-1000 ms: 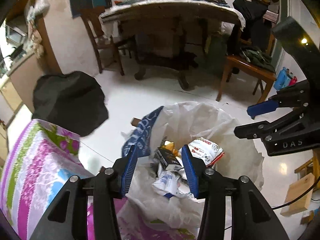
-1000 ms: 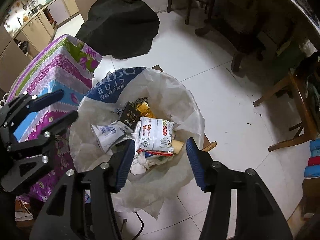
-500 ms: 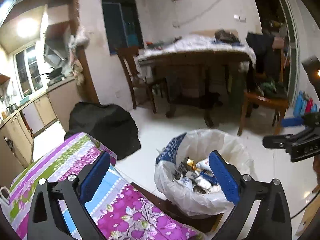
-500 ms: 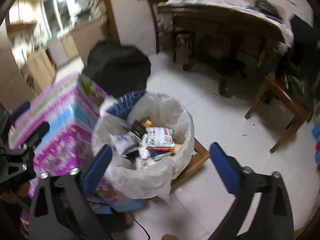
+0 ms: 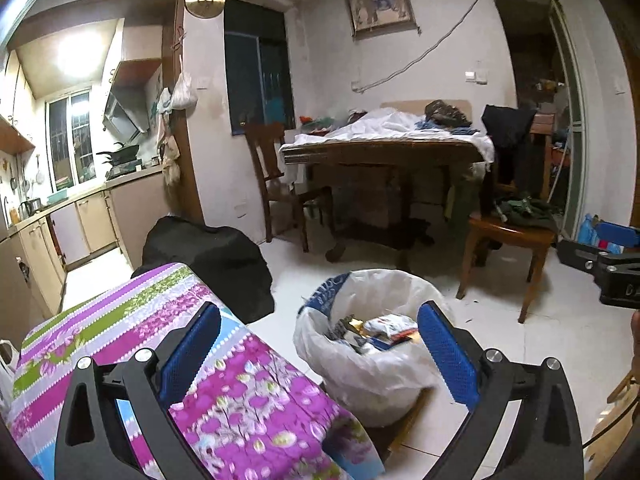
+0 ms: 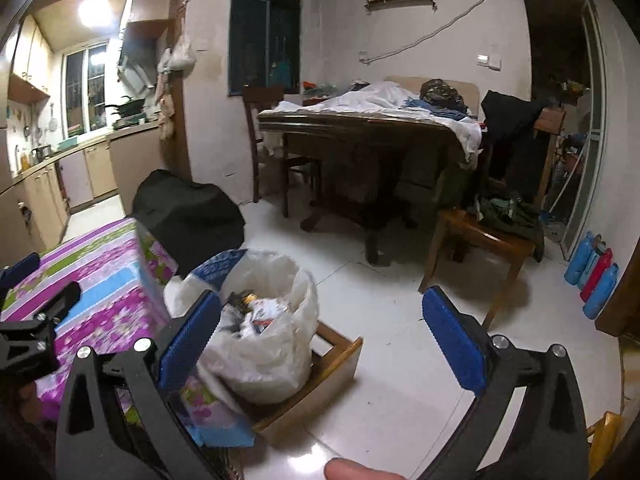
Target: Collect trash
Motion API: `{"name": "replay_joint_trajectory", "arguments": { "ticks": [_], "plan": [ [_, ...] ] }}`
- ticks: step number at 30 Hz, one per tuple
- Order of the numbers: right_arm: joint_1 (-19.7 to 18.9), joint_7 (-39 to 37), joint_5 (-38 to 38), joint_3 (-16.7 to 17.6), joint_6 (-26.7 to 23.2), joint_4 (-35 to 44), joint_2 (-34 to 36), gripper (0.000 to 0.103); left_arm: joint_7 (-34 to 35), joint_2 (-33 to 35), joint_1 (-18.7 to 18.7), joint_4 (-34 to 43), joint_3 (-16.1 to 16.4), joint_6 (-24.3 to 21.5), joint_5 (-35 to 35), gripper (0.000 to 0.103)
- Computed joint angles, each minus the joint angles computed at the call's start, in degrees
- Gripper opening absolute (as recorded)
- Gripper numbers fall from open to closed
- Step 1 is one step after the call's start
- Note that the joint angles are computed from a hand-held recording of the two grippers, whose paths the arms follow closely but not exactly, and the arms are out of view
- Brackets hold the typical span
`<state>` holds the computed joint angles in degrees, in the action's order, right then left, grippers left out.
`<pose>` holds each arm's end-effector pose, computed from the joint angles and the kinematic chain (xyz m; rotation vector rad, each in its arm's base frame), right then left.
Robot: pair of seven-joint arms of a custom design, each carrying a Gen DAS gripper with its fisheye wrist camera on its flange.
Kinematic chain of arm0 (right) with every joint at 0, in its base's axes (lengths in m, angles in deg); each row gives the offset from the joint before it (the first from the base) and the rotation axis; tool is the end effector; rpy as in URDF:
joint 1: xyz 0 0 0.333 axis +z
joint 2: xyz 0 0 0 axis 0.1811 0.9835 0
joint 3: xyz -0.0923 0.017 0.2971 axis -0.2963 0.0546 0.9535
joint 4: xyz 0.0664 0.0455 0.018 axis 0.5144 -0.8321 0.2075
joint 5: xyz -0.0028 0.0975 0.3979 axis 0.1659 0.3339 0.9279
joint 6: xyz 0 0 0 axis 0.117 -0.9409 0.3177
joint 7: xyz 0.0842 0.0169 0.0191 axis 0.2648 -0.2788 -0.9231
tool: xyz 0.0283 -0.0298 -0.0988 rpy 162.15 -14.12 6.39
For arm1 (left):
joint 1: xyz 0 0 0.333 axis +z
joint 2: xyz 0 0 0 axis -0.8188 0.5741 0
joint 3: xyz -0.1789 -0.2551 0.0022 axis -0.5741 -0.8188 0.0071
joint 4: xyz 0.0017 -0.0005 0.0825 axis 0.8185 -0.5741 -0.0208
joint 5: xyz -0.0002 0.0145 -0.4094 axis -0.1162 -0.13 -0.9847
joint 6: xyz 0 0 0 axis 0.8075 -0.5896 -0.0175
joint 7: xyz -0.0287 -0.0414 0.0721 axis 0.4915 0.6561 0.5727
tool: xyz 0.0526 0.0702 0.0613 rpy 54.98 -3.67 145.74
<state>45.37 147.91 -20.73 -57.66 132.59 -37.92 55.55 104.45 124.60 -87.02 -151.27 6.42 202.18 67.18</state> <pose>0.7091 0.3680 0.4808 -1.5561 1.5590 -0.9219 0.6749 -0.4059 0.4879 -1.3367 1.6004 -0.9737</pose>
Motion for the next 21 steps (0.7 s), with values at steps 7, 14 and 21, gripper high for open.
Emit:
{"name": "replay_joint_trajectory", "arguments": {
  "ticks": [7, 14, 21],
  "plan": [
    [5.7, 14.4, -10.4, -4.4, 2.2, -9.8, -6.3, 0.097, -21.9, -7.5, -3.8, -11.1, 2.2, -0.1, 16.9, 0.098],
    [8.8, 23.6, -24.1, -4.3, -1.4, -15.2, -10.3, 0.097, -29.2, -13.0, -4.0, -18.7, -1.6, -6.8, 25.4, 0.098],
    [6.4, 25.5, -29.0, 0.0, -3.1, -17.3, -12.1, 0.097, -26.8, -14.9, -1.5, -21.2, -6.9, -12.5, 25.0, 0.098]
  ]
}}
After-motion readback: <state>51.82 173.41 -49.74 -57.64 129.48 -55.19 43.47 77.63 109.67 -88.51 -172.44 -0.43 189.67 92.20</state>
